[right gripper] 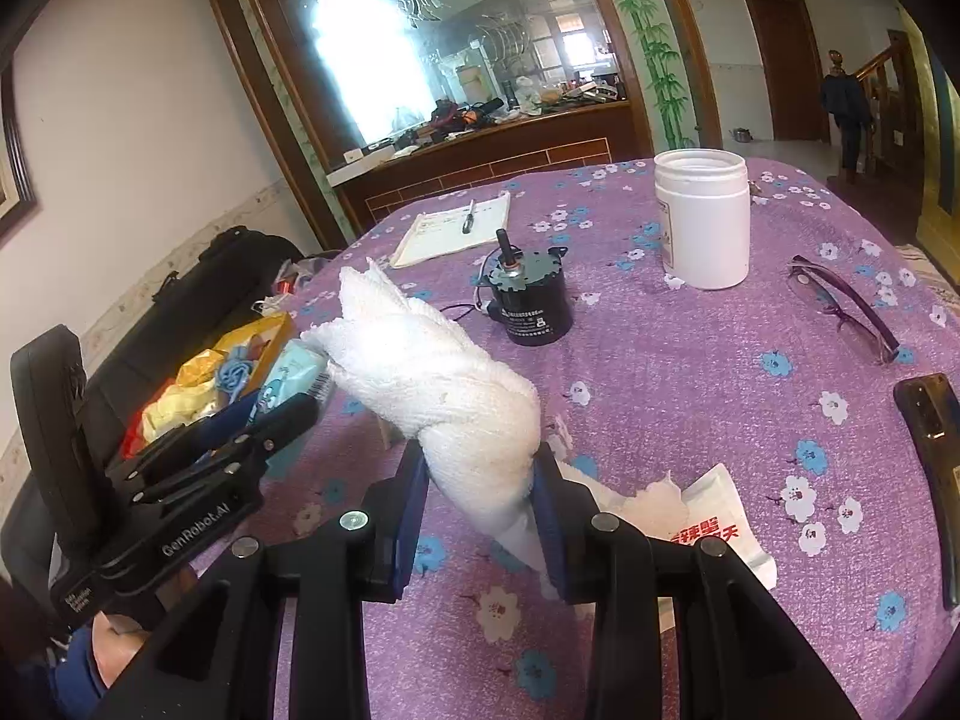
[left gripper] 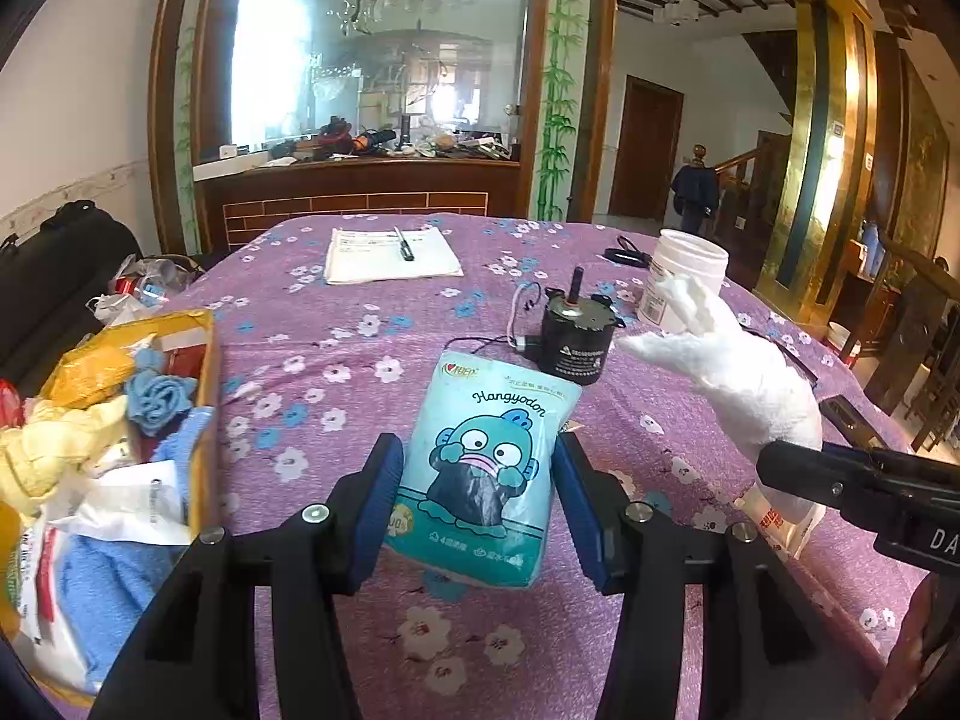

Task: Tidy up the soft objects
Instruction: 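Carry tissue pack into the box with left gripper while right carries cloth roll in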

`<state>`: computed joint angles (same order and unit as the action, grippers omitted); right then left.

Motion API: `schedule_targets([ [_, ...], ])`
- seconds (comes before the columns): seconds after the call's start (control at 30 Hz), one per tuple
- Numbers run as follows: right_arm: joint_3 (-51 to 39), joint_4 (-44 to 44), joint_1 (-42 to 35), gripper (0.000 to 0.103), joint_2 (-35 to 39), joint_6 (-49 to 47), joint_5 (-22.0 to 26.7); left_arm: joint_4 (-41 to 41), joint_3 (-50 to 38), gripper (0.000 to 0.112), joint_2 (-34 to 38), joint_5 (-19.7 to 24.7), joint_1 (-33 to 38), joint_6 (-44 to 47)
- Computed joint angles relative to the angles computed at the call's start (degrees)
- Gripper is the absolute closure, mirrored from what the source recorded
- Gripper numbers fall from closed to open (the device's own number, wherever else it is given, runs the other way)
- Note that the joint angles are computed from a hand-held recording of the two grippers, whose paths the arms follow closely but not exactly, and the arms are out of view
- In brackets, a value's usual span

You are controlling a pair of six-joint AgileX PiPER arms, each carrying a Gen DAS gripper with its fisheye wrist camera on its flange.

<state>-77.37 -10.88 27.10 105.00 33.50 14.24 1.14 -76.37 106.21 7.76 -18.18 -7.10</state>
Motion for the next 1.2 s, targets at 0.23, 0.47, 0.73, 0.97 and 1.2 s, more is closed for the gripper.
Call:
schedule_targets([
  [0.23,0.3,6.4,-0.2,0.066,-0.3,-6.3,-0.8,-3.6,1.6,0.062,-2.9,0.3,1.5,3.1],
  [0.47,0.1,11.0,0.3,0.066,-0.5,-10.0,-0.9,-18.2,2.9,0.062,-5.1,0.8,3.4,16.8],
  [0.73,-2.7,9.5,2.8,0.066,0.3,-9.2,0.8,-32.8,5.2,0.062,-8.3,0.8,7.0,30.6],
  [0.97,-6.9,11.4,4.7,0.066,2.5,-12.2,3.0,-46.8,7.4,0.062,-10.1,1.2,11.4,43.5],
  [1.2,-15.0,14.6,7.0,0.066,7.0,-16.4,7.2,-56.3,9.9,0.062,-12.1,1.5,17.1,52.3],
])
